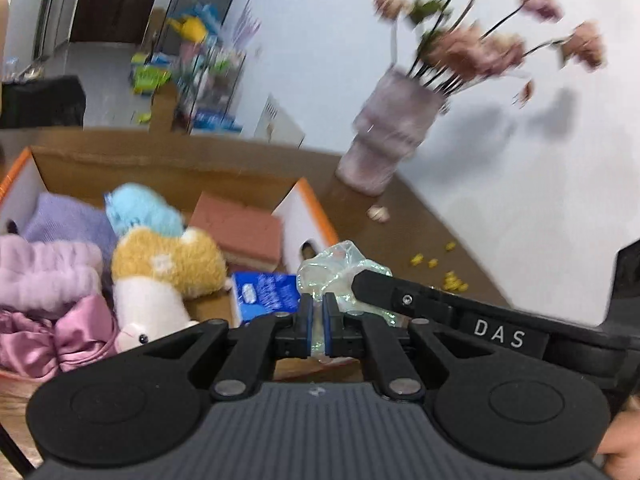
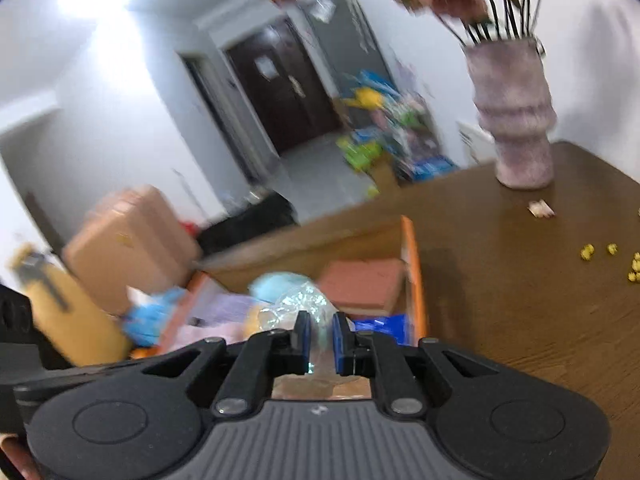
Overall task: Organize soft objects
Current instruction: 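Carry the clear bag into the box and open both grippers, then withdraw both grippers toward the white sponge and snack packet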
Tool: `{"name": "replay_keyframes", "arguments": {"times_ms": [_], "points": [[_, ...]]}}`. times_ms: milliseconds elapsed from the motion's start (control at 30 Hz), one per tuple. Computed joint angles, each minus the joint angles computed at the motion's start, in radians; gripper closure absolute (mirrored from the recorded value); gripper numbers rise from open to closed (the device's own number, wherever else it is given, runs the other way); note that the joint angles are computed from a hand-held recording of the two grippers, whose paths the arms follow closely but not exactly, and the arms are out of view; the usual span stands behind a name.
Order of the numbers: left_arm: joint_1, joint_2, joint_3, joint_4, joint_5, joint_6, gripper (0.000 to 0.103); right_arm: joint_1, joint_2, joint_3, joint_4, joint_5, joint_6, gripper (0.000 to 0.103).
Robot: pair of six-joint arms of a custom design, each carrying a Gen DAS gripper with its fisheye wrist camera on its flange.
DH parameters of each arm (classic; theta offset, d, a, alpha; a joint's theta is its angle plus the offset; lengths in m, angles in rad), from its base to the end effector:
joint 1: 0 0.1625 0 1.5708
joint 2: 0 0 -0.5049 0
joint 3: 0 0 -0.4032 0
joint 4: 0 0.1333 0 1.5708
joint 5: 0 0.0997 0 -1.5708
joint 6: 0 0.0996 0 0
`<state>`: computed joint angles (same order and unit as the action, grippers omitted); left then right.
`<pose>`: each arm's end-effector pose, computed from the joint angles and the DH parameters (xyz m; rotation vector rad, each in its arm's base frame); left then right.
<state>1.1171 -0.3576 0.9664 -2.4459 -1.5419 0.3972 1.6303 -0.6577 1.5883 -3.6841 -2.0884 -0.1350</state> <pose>-0.2835 -0.8921 0.0388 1.2710 2.8195 -0.4153 0.1290 -0.7519 0.2073 -0.1760 -2.2325 1.4575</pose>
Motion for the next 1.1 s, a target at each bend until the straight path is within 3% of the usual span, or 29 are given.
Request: {"name": "replay_keyframes", "arguments": {"times_ms": [133, 167, 267, 333, 433, 533, 633, 667, 767, 800, 867, 967, 1100], "points": [[0.013, 0.054, -0.051, 0.029, 0.051, 0.003, 0.097, 0.001, 0.047, -0.098, 0.131, -0.136, -0.024, 0.086], [0.016, 0.062, -0.06, 0.039, 0.062, 0.003, 0.097, -0.003, 0.047, -0.097, 0.141, -0.133, -0.018, 0.084], [0.014, 0.084, -0.084, 0.072, 0.115, 0.001, 0.095, -0.002, 0.055, -0.096, 0.119, -0.146, -0.036, 0.081], [0.013, 0.077, -0.073, 0.047, 0.143, -0.012, 0.087, 0.005, 0.059, -0.099, 0.09, -0.171, -0.067, 0.08], [0.018, 0.032, -0.036, 0.006, 0.106, 0.017, 0.075, 0.018, 0.058, -0.094, 0.048, -0.192, -0.115, 0.08], [0.01, -0.034, 0.033, -0.083, 0.112, 0.078, 0.072, 0.033, 0.046, -0.08, 0.017, -0.196, -0.153, 0.08], [0.002, -0.1, 0.112, -0.195, 0.131, 0.123, 0.064, 0.053, 0.031, -0.06, -0.012, -0.195, -0.185, 0.079], [-0.002, -0.124, 0.154, -0.26, 0.152, 0.141, 0.06, 0.061, 0.027, -0.051, -0.028, -0.196, -0.201, 0.074], [-0.009, -0.198, 0.305, -0.479, 0.205, 0.221, 0.041, 0.089, 0.018, -0.006, -0.11, -0.193, -0.251, 0.061], [-0.008, -0.227, 0.359, -0.536, 0.21, 0.239, 0.03, 0.098, 0.017, 0.013, -0.145, -0.19, -0.27, 0.059], [0.004, -0.282, 0.449, -0.618, 0.184, 0.264, 0.02, 0.121, 0.017, 0.064, -0.231, -0.183, -0.33, 0.053], [0.026, -0.379, 0.609, -0.726, 0.156, 0.288, 0.017, 0.152, 0.027, 0.155, -0.383, -0.161, -0.413, 0.042], [0.056, -0.478, 0.793, -0.847, 0.124, 0.321, 0.015, 0.19, 0.063, 0.271, -0.558, -0.131, -0.468, 0.039]]}}
